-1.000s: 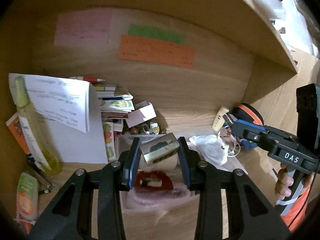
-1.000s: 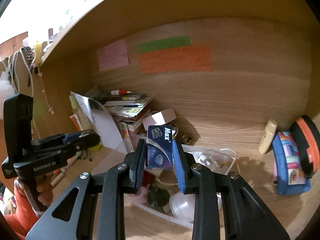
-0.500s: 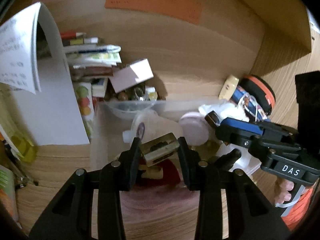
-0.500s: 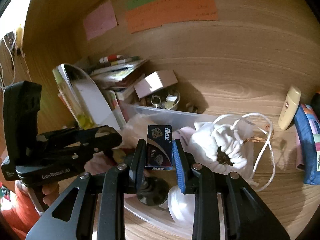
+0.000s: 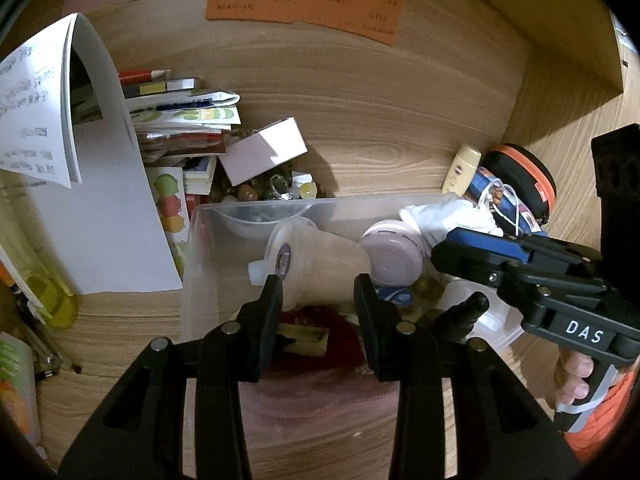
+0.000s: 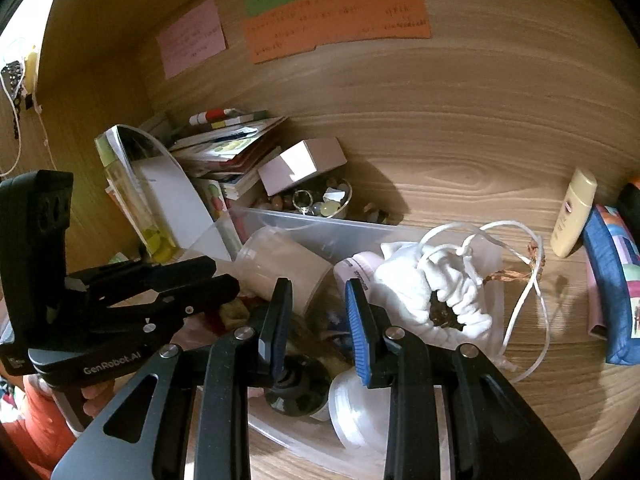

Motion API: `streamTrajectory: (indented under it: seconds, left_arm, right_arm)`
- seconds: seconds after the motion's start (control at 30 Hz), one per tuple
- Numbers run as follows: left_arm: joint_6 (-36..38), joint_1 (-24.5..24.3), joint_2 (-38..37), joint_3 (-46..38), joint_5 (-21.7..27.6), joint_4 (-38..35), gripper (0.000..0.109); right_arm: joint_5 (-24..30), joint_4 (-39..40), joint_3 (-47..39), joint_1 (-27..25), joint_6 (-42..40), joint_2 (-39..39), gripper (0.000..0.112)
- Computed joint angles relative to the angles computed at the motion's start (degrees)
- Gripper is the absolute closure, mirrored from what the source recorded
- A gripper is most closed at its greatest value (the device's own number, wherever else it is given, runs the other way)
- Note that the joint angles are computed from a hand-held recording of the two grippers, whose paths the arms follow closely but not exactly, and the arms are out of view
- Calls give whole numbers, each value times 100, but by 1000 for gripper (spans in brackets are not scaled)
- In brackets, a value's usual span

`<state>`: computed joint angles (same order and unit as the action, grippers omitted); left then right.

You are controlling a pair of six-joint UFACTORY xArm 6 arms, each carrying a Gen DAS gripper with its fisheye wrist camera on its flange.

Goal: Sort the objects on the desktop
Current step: 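Carry the box and clip over the bin, lower them and open both grippers, then withdraw both grippers up and away from the bin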

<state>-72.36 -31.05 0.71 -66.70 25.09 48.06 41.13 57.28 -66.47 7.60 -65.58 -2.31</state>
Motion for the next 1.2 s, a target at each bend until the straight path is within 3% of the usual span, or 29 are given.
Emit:
streamTrajectory:
  seconds: [0.37, 0.7, 0.83, 0.9, 1.03, 1.2]
  left_arm:
    - [-300, -159, -160, -57, 418, 439, 63]
    - [-1047, -640, -688, 127, 1255, 1331, 33]
    - [-1275, -835, -896, 260, 1475, 1521, 24]
    - [-1349, -981, -968, 313, 1666, 1579, 14]
    - [-1449, -1301, -1044, 370, 2101, 1742, 11]
    - [-1812, -1571, -1204, 560, 2324, 1852, 9]
  right_arm:
    - [94, 152, 51, -51, -87, -218, 85]
    - [-23, 672, 612, -244, -577, -1039, 57]
    - [-112, 831, 961, -318, -804, -1475, 55]
    - [-135, 835, 1100, -349, -866, -1647, 51]
    - [-309, 1124, 1498, -414, -1190, -2098, 29]
    - [-448, 1277, 1977, -456, -1433, -2627, 23]
